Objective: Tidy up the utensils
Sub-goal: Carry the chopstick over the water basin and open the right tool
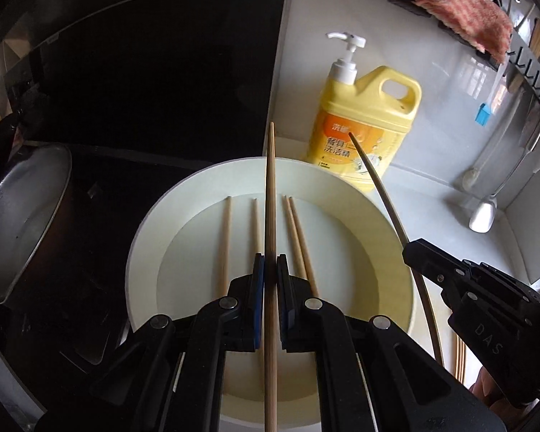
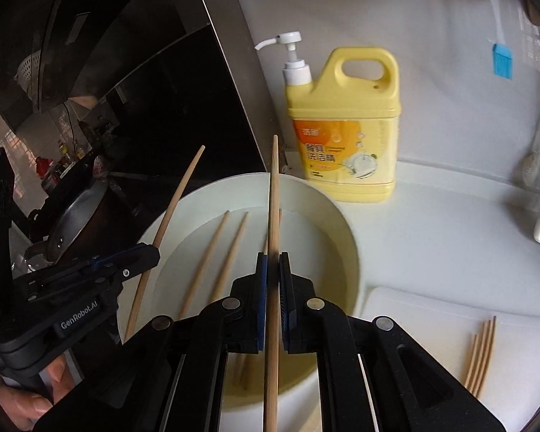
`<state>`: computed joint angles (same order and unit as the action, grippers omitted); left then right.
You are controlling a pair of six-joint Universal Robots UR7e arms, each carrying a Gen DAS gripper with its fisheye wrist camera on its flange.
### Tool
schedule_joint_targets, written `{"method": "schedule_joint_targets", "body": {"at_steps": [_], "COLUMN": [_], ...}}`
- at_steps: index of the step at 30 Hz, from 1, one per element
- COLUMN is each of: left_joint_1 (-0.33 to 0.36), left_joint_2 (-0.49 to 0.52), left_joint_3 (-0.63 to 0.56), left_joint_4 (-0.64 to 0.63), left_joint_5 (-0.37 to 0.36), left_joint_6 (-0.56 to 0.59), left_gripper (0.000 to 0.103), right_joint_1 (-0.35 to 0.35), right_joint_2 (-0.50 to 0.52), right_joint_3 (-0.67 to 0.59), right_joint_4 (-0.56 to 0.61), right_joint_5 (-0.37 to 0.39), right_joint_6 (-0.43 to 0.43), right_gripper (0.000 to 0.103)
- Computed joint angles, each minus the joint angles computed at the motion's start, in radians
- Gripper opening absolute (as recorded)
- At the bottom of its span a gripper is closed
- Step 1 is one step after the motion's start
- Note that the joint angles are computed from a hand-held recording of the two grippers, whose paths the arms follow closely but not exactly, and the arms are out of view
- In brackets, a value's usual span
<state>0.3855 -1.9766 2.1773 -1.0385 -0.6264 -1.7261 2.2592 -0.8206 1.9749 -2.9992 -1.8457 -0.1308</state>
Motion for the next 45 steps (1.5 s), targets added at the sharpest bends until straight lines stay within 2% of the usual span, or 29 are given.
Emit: {"method": "schedule_joint_targets", "body": {"at_steps": [10, 20, 27, 41, 45], "left_joint_1": [0.154, 0.245, 0.273, 0.272, 0.269], "left_joint_2": [-0.051, -0.048, -0.042, -0.049, -0.042], "left_joint_3": [0.056, 0.094, 0.105, 0.098, 0.088], "left_joint_4": [-0.208, -0.364, -0.401, -0.365, -0.329], "left_joint_5": [0.0, -0.015, -0.025, -0.037, -0.028], "left_joint_6": [0.246, 0.389, 0.426, 0.407, 0.376], "left_gripper": [0.007, 0.008, 0.008, 0.008, 0.013], "right_joint_1": [0.0, -0.006, -0.013, -0.01, -0.008], "right_joint_2": [0.11, 0.14, 0.153, 0.157, 0.15], "right_joint_3": [-0.08, -0.101, -0.104, -0.106, -0.101], "right_joint_4": [0.079, 0.122, 0.137, 0.145, 0.133], "right_joint_5": [-0.029, -0.047, -0.054, -0.071, -0.074], "right_joint_6": [0.077, 0.11, 0.116, 0.118, 0.12], "right_gripper": [0.006, 0.006, 0.006, 0.007, 0.014]}}
